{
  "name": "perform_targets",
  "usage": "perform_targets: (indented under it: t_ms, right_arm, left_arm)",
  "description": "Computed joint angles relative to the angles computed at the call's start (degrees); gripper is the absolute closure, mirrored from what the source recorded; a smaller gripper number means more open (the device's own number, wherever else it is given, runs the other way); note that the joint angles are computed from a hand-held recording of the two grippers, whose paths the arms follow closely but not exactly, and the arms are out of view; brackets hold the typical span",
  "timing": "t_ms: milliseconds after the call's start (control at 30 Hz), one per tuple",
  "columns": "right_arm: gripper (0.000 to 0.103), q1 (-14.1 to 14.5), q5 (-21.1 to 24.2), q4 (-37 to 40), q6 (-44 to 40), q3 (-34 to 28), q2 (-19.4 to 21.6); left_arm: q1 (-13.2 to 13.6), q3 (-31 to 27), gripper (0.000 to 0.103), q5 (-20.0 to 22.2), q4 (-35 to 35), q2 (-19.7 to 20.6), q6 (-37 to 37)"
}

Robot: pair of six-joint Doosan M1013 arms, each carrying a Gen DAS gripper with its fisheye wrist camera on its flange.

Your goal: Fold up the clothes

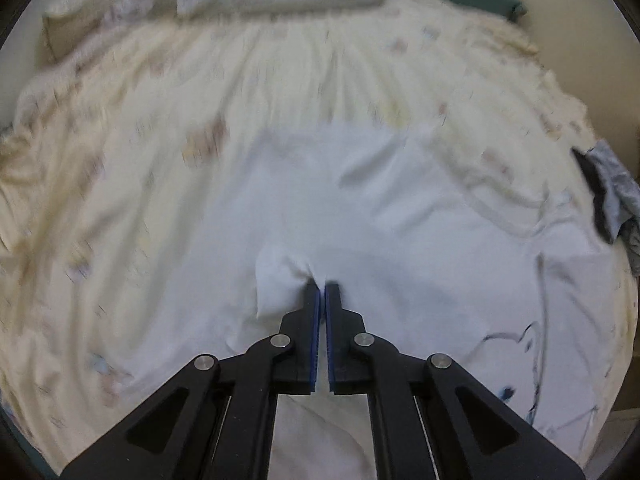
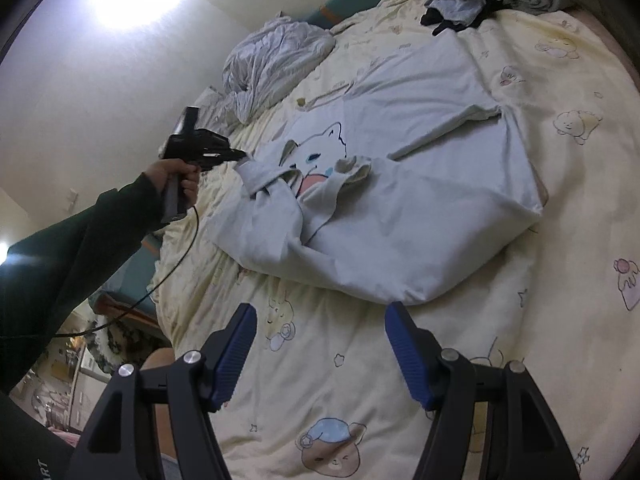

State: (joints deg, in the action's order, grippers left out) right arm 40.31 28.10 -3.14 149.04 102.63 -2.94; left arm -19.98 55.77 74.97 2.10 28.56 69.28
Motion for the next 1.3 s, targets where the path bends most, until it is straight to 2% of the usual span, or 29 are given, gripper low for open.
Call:
perform_targets:
  t_ms: [133,167,200,267,333,400,500,767,967,1033,1133,1200,1300]
  right_arm:
    - [0.035,-0.29,-0.41,1.72,-1.65,-0.07,0.26]
    - [0.035,-0.34,-0.66,2.26,-2.22,-0.04,0.25]
    - [0.035,-0.38,-0.98,2.80,-2.87,-0.04,0.28]
    - [0.035,-0.19,-1.19,2.51,-3.08,-0.17,0.37]
    - [0.035,0.02,-1.05,2.19,-2.97,-0.29,0.45]
    - [0.035,0.22,-0.97,1.90,-2.82,-0.36,0.50]
    - [0.035,0.57,-1.45,0.07,-0.77,-0.24,0.36]
    - [0.035,1.32,-1.52,-7.34,8.56,0.46,-0.25]
    - [0.035,2.42,2.25,-7.80,10.53,-1.35,0.81]
    - [0.035,2.93,-0.47,-7.71,15.28,-0.87,0.83]
    - [0.035,4.73,-2.03,-14.06,29.84,-0.73,1.52]
    - [0.035,5.77,-3.52,-19.95,42.62,-0.24,2.14]
    - [0.035,6.49,-2.80,-23.99,51.20,-0.90,3.63]
  left_arm:
    - [1.25,3.66,0.078,-1.49,-3.17,-1.52,1.81]
    - [1.91,4.82,0.068,-2.78,-5.15,-2.43,1.81]
    - [2.78,5.97,0.035,-3.89,-7.83,-3.39,1.71]
    - [4.63,8.10,0.001,-5.38,-14.23,-5.10,1.86]
    - [5.97,10.47,0.002,-7.08,-17.21,-7.29,1.30]
    - [6.51,12.96,0.002,-8.74,-16.49,-9.77,0.36]
    - [7.61,16.73,0.002,-10.05,-19.14,-13.29,2.38]
    - [9.45,23.85,0.002,-6.97,-25.69,-22.02,12.12]
    - [10.45,28.41,0.002,-6.99,-23.14,-28.25,13.93]
    - [11.69,31.74,0.002,-8.38,-26.95,-30.07,13.60]
    - [12.64,37.22,0.002,-12.21,-33.64,-31.96,14.63]
    - [12.65,39.47,0.002,-13.12,-38.05,-31.93,15.86]
    - [11.79,42.19,0.002,-15.12,-44.83,-30.78,18.71]
